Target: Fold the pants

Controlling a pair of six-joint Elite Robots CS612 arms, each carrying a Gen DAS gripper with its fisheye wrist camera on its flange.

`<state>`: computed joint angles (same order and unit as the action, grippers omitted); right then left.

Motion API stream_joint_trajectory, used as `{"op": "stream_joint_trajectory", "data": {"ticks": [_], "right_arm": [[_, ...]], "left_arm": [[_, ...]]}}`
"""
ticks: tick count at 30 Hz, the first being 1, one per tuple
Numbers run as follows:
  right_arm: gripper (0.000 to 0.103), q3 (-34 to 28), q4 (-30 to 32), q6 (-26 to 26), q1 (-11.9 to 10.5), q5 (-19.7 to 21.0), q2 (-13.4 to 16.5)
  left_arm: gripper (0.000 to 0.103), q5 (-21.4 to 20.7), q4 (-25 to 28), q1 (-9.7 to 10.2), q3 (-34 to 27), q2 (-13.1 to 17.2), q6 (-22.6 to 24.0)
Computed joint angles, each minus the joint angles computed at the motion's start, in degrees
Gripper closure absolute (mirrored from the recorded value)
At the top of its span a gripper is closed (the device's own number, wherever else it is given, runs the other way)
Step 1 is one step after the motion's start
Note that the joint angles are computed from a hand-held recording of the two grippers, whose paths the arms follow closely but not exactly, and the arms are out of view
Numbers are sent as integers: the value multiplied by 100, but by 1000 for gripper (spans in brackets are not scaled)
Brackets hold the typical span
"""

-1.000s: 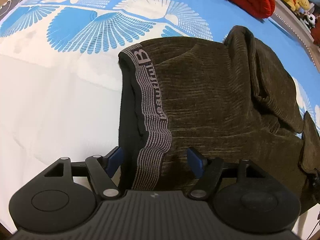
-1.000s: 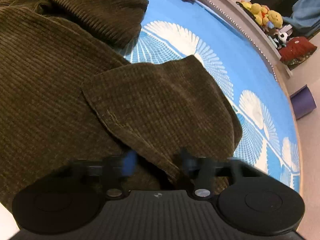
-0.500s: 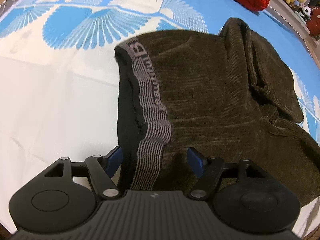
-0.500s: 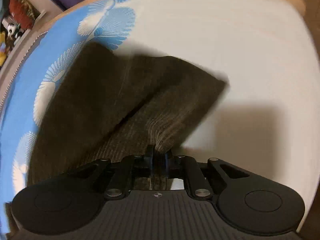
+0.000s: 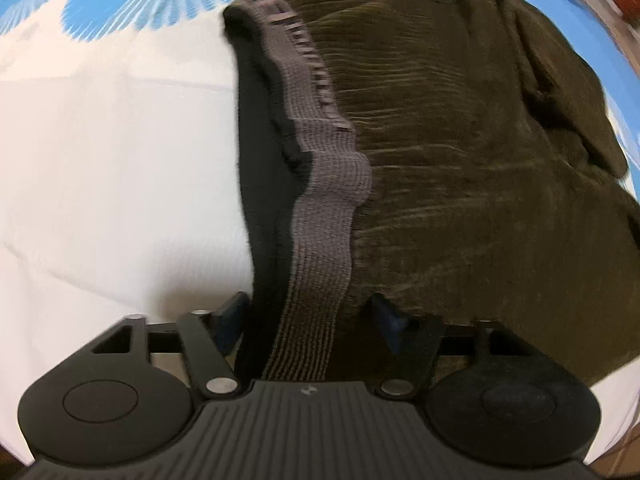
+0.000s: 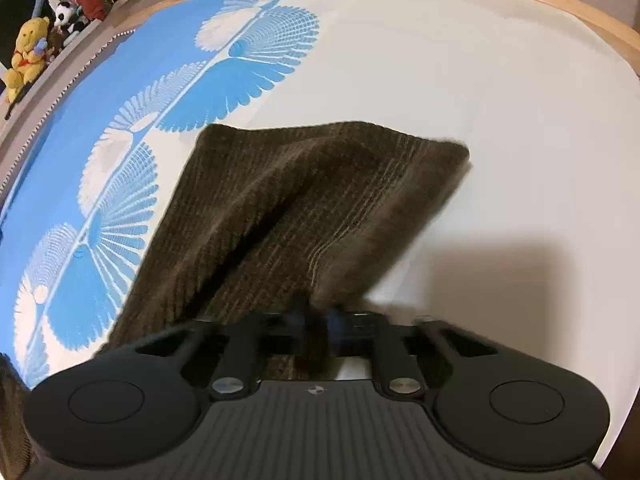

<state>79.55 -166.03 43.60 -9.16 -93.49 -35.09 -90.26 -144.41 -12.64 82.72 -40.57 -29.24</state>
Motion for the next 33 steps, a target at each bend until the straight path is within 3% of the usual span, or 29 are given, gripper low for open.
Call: {"op": "stream_joint_trajectory", "data": {"ticks": [1, 2, 4, 6, 8, 9, 11, 13, 15, 18, 21, 23, 26, 27, 29, 31, 33], "right_arm": [[95, 40, -158, 70, -2, 6, -20], [95, 103, -460, 154, -8, 40, -38], [96, 249, -1439, 79, -7, 130, -68], [96, 269, -1628, -291, 65, -46, -171], [96, 275, -857, -264, 132, -403, -286], [96, 302, -257, -99, 113, -362, -329], [96, 270, 943, -36, 34, 152, -360], [94, 198, 1762, -57, 8, 264, -415], [84, 209, 1844, -399, 63, -102, -469], [76, 303, 1615, -603, 155, -857, -540], [73, 537, 809, -326, 137, -1070, -605], [73, 539, 472, -405, 154, -1196, -571], [69, 470, 51, -869, 109, -544, -464], [61, 387, 270, -1082, 71, -113, -419], [59, 170, 1295, -1283, 54, 271, -296], [60, 6, 1714, -1232, 87, 126, -256], [60, 9, 1328, -1406, 171, -252, -263]], "left_arm": [[57, 83, -35, -21, 33, -20, 162], [61, 143, -79, -28, 70, -43, 242], [78, 69, -327, 11, 175, -108, 239], [79, 148, -697, 38, 331, -220, 203], [79, 455, -1006, 14, 485, -335, 321], [80, 709, -1049, -14, 550, -390, 440], [80, 898, -856, -18, 607, -458, 479], [79, 783, -436, -11, 578, -477, 542], [78, 843, -213, -43, 569, -489, 650], [75, 1011, -237, -81, 580, -557, 450], [72, 1293, -571, -162, 666, -631, 359], [72, 1021, -876, -130, 663, -621, 375], [72, 414, -932, -114, 559, -496, 469], [70, 249, -607, -99, 469, -424, 493], [72, 320, 223, -142, 271, -278, 683], [70, 540, 301, -229, 261, -271, 1065], [68, 639, 9, -254, 335, -343, 825]]}}
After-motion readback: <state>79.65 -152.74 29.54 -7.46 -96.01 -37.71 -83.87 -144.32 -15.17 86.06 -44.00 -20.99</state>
